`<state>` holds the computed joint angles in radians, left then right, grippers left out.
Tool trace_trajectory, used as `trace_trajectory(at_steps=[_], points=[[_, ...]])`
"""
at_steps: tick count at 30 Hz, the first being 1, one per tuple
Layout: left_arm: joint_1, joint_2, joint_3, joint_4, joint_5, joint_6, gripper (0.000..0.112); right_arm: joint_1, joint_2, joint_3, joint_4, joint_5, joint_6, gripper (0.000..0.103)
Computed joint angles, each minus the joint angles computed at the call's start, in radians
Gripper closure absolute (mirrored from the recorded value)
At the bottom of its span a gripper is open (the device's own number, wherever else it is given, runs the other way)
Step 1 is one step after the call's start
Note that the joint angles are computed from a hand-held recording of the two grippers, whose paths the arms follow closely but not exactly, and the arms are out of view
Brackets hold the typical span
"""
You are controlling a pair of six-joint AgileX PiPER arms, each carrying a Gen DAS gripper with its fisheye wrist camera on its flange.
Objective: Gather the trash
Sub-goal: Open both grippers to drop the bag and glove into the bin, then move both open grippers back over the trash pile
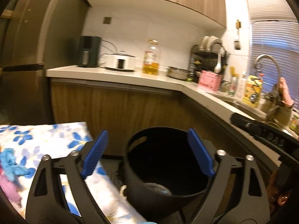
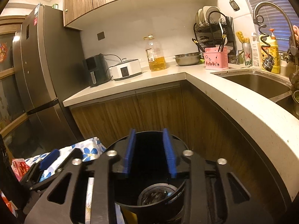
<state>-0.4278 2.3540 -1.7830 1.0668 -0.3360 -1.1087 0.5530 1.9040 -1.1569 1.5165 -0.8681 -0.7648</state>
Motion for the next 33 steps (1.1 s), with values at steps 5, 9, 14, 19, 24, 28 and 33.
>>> trace_trajectory(at_steps=[5,9,14,19,24,28,33], points=[[0.015,-0.092,0.17,-0.339,0.004,0.363,0.015,0.049,0.01,-0.003,0.028,-0.042,-0.016,0.04],[0.029,-0.168,0.302,-0.555,-0.014,0.626,0.015,0.102,0.019,-0.004,0.06,-0.097,-0.015,0.026],[0.069,-0.259,0.464,-0.666,-0.076,0.752,0.015,0.172,0.047,-0.035,0.127,-0.181,-0.075,0.016],[0.117,-0.341,0.608,-0.721,-0.134,0.825,0.015,0.233,0.061,-0.055,0.17,-0.232,-0.099,0.015],[0.182,-0.4,0.717,-0.718,-0.186,0.815,0.015,0.285,0.064,-0.059,0.184,-0.244,-0.071,0.014],[0.235,-0.443,0.78,-0.687,-0.209,0.786,0.015,0.325,0.093,-0.102,0.209,-0.271,-0.085,0.014],[0.295,-0.482,0.857,-0.655,-0.252,0.778,0.015,0.376,0.13,-0.16,0.224,-0.301,-0.101,0.014]])
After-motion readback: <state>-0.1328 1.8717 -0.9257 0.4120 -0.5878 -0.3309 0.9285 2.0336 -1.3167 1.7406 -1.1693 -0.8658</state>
